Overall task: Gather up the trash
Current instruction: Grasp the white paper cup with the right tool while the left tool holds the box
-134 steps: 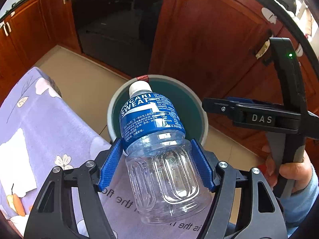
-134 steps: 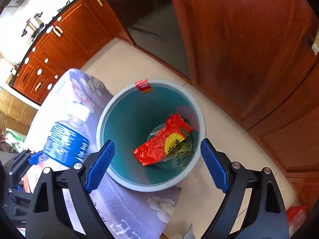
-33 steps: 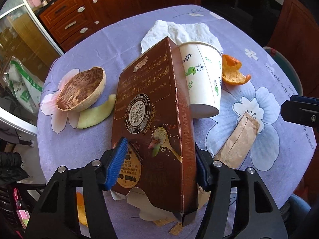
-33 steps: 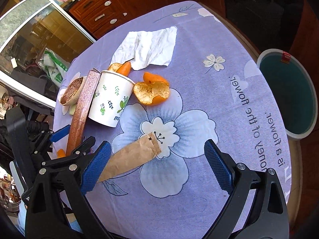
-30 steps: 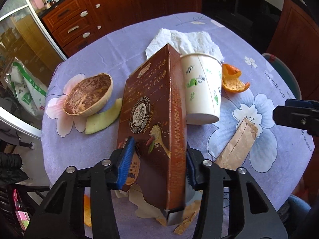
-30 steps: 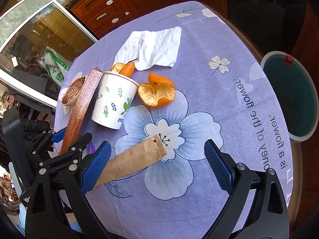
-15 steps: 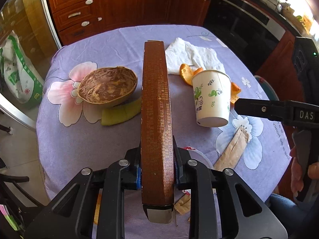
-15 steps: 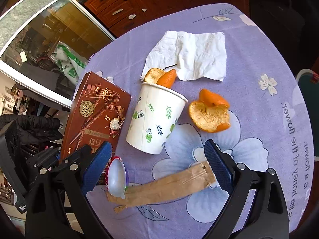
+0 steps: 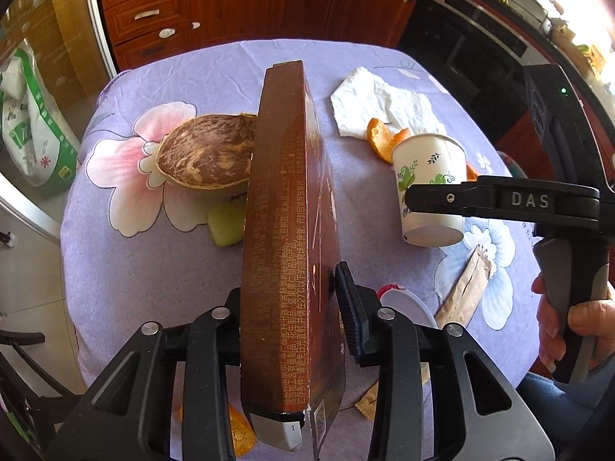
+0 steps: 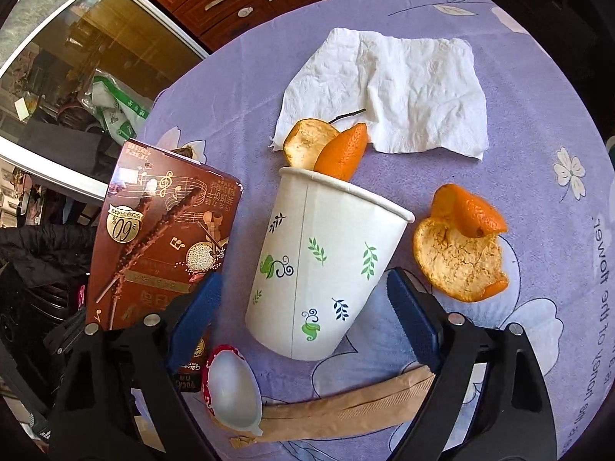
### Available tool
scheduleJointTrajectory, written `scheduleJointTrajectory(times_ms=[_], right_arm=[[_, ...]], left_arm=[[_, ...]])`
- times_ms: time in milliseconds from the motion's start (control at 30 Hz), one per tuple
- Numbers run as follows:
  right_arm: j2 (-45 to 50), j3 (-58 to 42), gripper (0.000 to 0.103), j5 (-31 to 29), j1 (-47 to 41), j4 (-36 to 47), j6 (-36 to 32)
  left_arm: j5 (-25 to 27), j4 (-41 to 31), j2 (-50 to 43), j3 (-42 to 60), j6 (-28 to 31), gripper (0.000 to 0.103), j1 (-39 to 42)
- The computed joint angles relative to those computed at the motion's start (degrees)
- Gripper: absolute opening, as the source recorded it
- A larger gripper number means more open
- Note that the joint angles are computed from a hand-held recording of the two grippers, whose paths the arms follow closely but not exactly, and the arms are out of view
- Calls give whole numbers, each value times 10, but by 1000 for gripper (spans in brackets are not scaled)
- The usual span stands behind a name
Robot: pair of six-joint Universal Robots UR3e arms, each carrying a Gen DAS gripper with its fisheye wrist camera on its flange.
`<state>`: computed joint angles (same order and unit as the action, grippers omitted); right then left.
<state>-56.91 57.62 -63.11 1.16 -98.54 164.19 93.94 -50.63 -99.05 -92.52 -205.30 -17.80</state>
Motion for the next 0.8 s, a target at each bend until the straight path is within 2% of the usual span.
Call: scheduleJointTrajectory(times_ms=[33,133,233,600,800], right_arm=[[-1,7,62,8,-2,-5,-5],[-26,50,59,13,-3,-42,-23],[-55,81,59,15,-7,-58,-44],[-145,134,59,52,-64,-43,-98],[-195,160,59,84,-112,-28,-119]], left_arm=[[1,1,-2,1,-1,36,-1],[7,8,-3,0,-8,33,-5],[4,16,-2,-1,-11,19,-6],[89,-29,9,61,-40,18,-61],[120,-72,-18,149,-41,18,-100]])
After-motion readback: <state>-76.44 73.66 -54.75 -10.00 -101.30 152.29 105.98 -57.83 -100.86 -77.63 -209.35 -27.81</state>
